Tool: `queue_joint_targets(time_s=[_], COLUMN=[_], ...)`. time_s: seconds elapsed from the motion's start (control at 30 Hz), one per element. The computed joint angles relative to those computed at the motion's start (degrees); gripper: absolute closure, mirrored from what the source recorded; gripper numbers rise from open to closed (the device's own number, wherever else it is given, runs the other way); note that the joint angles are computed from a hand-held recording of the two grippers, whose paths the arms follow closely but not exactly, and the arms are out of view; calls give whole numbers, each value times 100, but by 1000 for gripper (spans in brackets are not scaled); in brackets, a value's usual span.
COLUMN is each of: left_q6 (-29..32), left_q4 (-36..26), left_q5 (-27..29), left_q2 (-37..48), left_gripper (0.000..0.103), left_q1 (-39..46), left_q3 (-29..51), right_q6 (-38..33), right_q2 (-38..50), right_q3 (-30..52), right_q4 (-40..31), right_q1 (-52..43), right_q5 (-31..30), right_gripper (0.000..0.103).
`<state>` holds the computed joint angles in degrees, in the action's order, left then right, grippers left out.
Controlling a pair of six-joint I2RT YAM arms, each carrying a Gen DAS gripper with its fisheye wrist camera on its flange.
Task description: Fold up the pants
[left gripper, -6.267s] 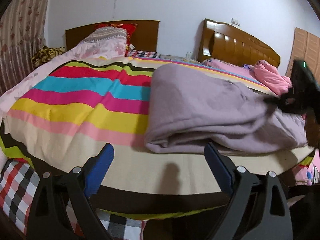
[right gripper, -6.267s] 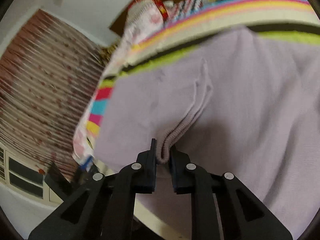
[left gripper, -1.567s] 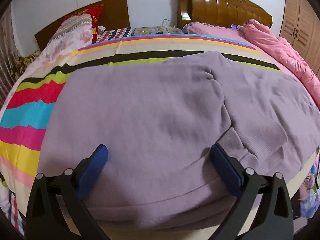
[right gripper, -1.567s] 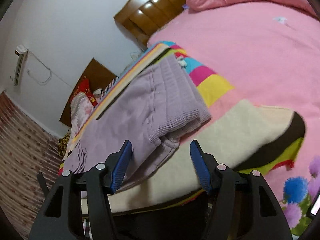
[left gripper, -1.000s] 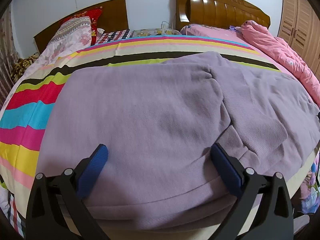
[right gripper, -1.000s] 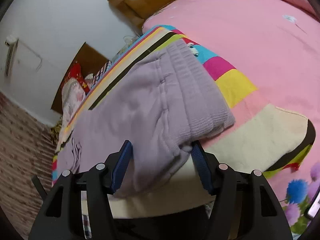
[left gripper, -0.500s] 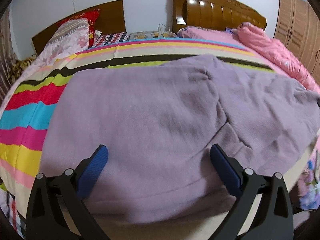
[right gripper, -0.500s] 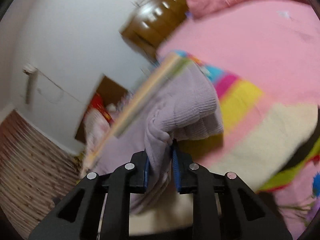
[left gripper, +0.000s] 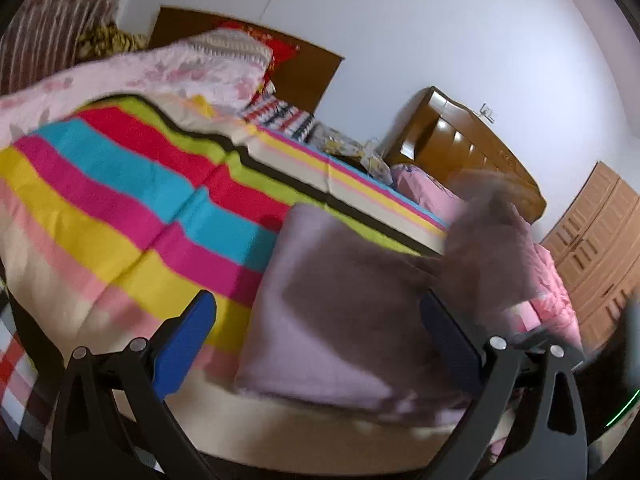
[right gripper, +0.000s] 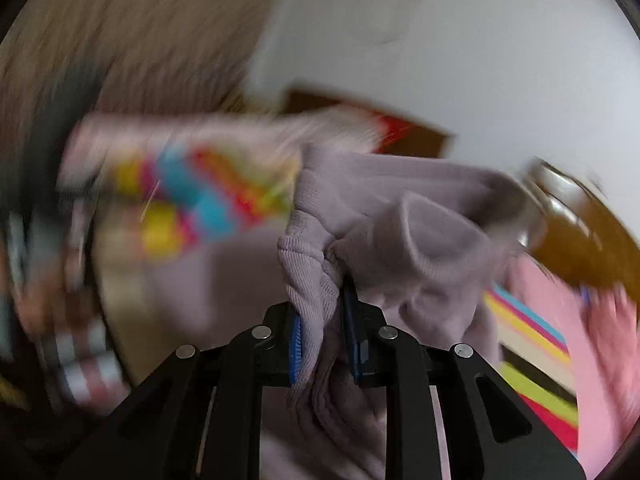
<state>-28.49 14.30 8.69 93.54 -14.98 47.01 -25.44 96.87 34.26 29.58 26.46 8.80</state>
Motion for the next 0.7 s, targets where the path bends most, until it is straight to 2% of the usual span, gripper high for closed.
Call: queue_joint_targets(time_s=[0.03, 0.07, 0.1, 0.2, 0.27, 0.33, 0.43, 0.5, 0.57, 0.63, 0.7], left_q6=[-26, -61, -64, -171, -267, -237, 18, 38, 122, 130, 165], left_q4=[36, 103, 211, 457, 574, 266, -431, -920, -1417, -1734, -1916], left_q5=[163, 355, 695, 1611, 2175, 2402, 2591, 2344, 2051, 1812, 1634], left_q2=[11, 65, 123, 396, 643, 856, 1289, 1589, 1854, 1993, 2032], left_gripper=[2, 2, 2, 2, 2, 2, 2, 2, 2, 2, 2], left_q1=[41, 55, 114, 225, 274, 222, 48, -121, -248, -325, -400], left_q3=[-55, -89, -130, -42, 159, 506, 1260, 1773, 2275, 2574, 2718], right_q6=[-274, -633, -710, -458, -554, -727, -831, -1043, -1280, -1085, -737], right_q2=[613, 1037, 1173, 862, 941, 1175, 1287, 1130, 645, 48, -724], right_q3=[-3, -295, -408, -477, -616, -693, -767, -971, -1479, -1873, -2372], right_q4=[490, 1519, 1912, 1741, 2171, 2605, 2897, 3019, 3221, 3139, 3079], right_q1=[235, 492, 572, 349, 312, 461, 700, 841, 772, 565, -25], right_q5=[409, 880, 1044, 711, 738, 1012, 1248, 1142, 479, 286, -9], right_gripper=[83, 82, 83, 83, 83, 83, 80, 63, 47, 47, 47])
